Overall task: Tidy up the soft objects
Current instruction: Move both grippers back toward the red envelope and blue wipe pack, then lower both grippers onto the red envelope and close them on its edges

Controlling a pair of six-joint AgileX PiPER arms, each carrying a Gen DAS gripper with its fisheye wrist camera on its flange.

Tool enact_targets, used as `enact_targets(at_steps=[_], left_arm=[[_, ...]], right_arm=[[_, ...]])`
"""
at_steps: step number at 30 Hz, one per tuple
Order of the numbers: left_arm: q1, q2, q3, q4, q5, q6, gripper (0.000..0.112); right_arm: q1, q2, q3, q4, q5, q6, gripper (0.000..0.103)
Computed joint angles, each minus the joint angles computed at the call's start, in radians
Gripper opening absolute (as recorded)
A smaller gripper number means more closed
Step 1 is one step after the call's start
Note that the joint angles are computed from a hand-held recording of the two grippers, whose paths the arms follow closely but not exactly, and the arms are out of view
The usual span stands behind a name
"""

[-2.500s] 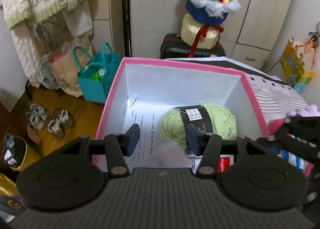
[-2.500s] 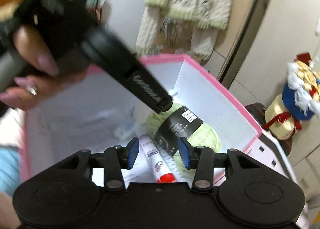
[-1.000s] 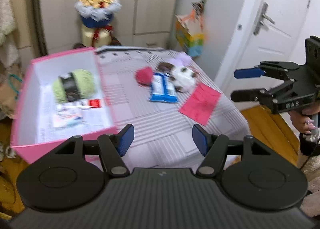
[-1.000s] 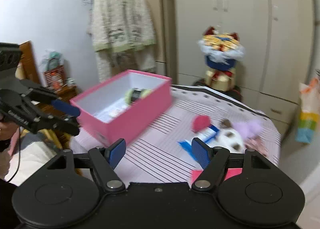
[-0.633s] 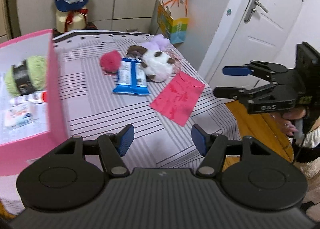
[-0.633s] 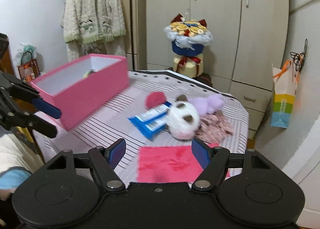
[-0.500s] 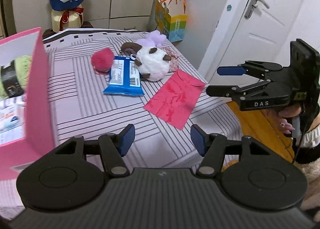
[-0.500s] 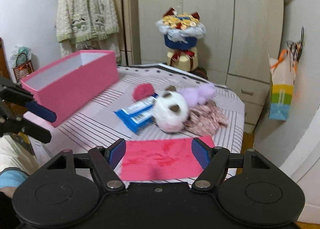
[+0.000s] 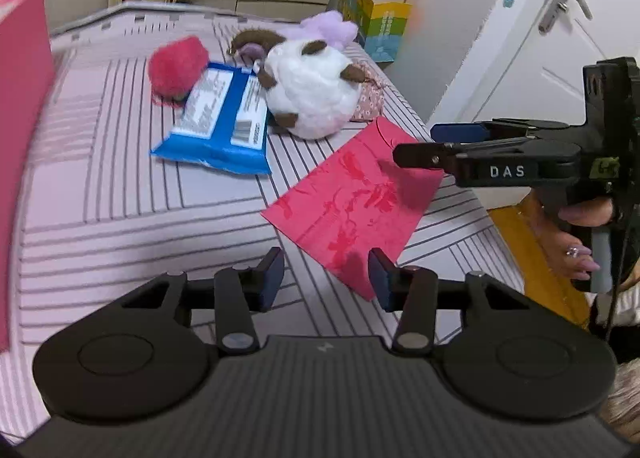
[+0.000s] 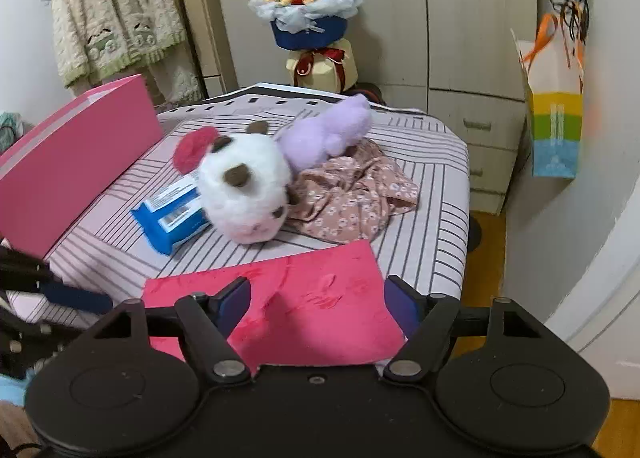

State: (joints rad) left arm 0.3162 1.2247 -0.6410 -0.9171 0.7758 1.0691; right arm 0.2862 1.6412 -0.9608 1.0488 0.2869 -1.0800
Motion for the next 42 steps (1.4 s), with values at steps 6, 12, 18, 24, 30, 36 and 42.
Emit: enact_targets(at_steps=[6,12,18,24,30,36,42], left_arm=[[-0.025,-0.01,0.028,-0.022,-0.048,-0.068,0.044],[-0.021,-0.008,0.039,-0.069,-0.043,-0.102,0.044],[0.064,0.058,0.044,-0.216,0.083,-0.015,0.044],[0.006,0.014,0.096,-0.292,0.018,0.073,0.044],[-0.092,-0.042,0.083,-0.129,-0.199,-0.076,0.048],[-0.129,-0.021,0.051,-0.012,-0.236,-0.172,0.057],[-0.06,-0.003,0.053,-0.113,-0.169,-0.091,0.058]], right_arm=[[-0.036,0.06,-0.047,-0.042,0.08,0.037,0.08],[-0.057,0.013,0.039,0.111,0.141,-0.173,0.093],[-0.024,-0.034,0.132,0.276,0.085,-0.359,0.1],[0.043,-0.056,0.187,0.423,0.003,-0.547,0.102],[0.065,-0.055,0.188,0.443,-0.034,-0.542,0.103],[0.097,-0.089,0.205,0.303,-0.065,-0.349,0.103],[0.082,-0.12,0.238,0.412,-0.047,-0.348,0.101]])
